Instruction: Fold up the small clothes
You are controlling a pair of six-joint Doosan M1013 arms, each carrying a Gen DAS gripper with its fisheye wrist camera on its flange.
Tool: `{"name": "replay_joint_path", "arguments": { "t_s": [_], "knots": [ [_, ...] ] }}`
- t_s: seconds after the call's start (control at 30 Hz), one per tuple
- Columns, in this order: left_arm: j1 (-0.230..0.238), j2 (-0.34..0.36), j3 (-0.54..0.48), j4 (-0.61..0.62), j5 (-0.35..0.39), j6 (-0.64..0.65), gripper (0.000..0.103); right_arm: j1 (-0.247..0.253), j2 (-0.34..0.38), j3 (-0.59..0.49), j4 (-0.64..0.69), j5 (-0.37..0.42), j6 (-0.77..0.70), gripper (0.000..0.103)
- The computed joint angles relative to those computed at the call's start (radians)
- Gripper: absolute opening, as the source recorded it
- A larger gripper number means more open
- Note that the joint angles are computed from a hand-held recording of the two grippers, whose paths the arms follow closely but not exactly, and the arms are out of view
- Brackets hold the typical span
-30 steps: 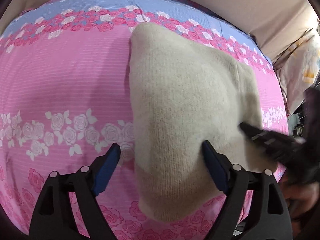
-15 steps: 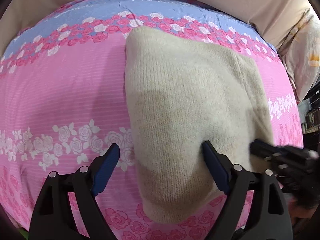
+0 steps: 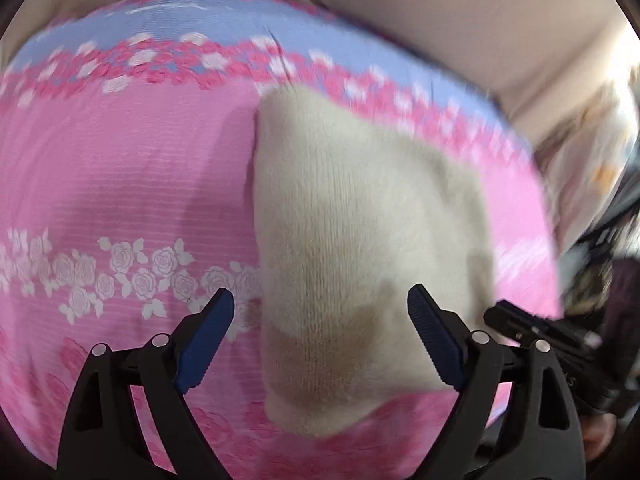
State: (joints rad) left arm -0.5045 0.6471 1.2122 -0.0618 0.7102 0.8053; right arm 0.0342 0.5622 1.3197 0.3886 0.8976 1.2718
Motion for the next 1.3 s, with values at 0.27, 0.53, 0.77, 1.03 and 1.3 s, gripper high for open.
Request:
{"name": "replay_joint_path", "arguments": {
  "t_s": [0.27, 0.53, 0.77, 1.03, 1.3],
  "knots": [
    [0.037, 0.009, 0.02, -0.167, -0.007, -0.001, 0.089, -0.025, 0.096, -0.101, 0.021, 0.139, 0.077, 0.062],
    [0.026, 0.072, -0.046, -0.196, 0.06, 0.054, 0.094, -0.031, 0.157, -0.126, 0.148, 0.187, 0.086, 0.076],
    [0.056, 0.102, -0.031, -0.466, -0.028, 0.189, 0.075, -0.062, 0.19, -0.131, 0.353, 0.235, 0.086, 0.048],
    [0.057, 0.046, -0.074, -0.487, -0.113, 0.29, 0.05, -0.06, 0.069, -0.124, 0.375, 0.089, -0.125, 0.032],
    [0.01, 0.133, -0.273, -0.079, 0.013, 0.086, 0.087, -0.068, 0.18, -0.246, 0.22, 0.093, -0.01, 0.05]
  ]
}}
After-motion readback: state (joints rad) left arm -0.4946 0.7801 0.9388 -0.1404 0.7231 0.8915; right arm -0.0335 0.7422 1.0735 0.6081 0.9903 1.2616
